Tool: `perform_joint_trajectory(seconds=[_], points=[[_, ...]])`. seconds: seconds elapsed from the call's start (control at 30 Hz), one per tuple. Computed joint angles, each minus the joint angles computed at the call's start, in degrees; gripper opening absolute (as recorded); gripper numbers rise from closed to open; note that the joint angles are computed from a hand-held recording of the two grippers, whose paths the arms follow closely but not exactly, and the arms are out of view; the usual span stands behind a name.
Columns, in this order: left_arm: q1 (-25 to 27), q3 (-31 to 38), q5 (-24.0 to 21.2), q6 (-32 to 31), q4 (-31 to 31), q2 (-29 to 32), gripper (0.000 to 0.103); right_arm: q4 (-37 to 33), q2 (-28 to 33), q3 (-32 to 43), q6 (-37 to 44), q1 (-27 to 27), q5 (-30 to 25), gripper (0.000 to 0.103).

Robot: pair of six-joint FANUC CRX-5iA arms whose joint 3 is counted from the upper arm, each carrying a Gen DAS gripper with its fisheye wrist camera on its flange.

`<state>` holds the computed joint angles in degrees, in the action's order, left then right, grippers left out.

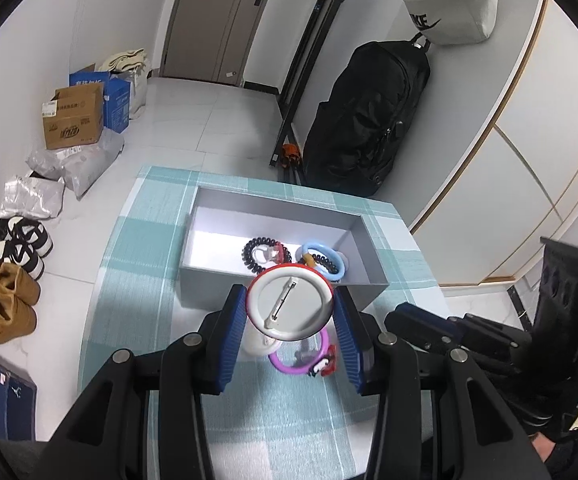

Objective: Organize jewelry
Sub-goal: 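Carry the white badge over the box with the left gripper while the right gripper grasps the small round pin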

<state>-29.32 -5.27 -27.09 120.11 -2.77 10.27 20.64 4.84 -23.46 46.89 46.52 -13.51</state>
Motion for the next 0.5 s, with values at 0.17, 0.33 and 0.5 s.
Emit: perform_joint_trajectory(seconds=[0.17, 0.33, 0.5], points=[[0.5, 1.5, -0.4, -2.2, 1.7, 1.6, 0.038, -11.0, 1.7, 5.1, 11.0, -1.2, -1.3, 0.012], [1.2, 3.0, -0.7, -4.4, 3.9, 3.4, 0.038, -21.6, 3.6, 10.7, 21.1, -3.0, -3.5, 0.012], [2.5, 3.6, -0.9, -7.9, 8.9, 5.3, 0.038, -28.0, 5.3, 15.1, 27.3, -4.8, -6.3, 0.012]])
